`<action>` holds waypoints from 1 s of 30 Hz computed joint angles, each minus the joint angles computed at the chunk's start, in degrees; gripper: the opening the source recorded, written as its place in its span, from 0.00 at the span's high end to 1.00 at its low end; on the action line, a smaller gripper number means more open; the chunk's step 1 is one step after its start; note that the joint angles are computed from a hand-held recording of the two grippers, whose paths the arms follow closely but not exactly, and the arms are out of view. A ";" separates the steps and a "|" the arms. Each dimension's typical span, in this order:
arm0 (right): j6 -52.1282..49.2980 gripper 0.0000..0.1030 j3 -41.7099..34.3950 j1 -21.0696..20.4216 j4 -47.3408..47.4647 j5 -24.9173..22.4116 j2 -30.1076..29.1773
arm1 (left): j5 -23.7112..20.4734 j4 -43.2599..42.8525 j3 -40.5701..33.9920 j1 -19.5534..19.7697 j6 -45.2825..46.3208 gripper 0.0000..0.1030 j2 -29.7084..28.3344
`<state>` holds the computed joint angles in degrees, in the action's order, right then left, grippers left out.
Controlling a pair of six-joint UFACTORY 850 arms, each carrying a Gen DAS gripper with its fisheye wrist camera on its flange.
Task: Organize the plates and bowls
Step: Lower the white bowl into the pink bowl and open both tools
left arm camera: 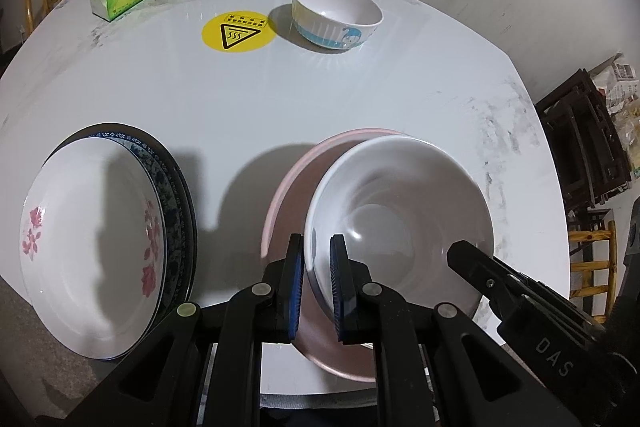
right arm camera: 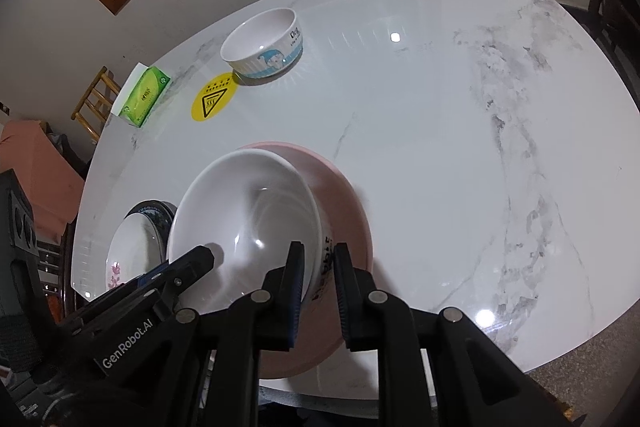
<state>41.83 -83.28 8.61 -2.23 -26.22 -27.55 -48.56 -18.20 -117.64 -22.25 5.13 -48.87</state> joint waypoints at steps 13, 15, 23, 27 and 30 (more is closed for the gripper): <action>1.43 0.83 -1.42 0.03 -2.01 -1.18 -0.96 | -1.88 0.50 -2.53 -0.22 -0.38 0.90 -1.92; 1.85 0.83 -1.85 0.16 -2.94 -1.78 -1.20 | -2.20 0.54 -3.01 -0.24 -0.49 0.90 -2.23; 1.60 0.77 -2.44 0.47 -3.74 -1.94 -1.58 | -2.45 0.25 -3.30 -0.10 -0.49 0.89 -2.45; 1.64 0.75 -2.45 0.62 -4.13 -2.03 -1.57 | -2.20 -0.14 -3.28 0.01 -0.29 0.87 -2.40; 1.49 0.75 -2.51 0.66 -4.24 -2.14 -1.61 | -1.88 -0.62 -3.15 0.08 0.11 0.84 -2.24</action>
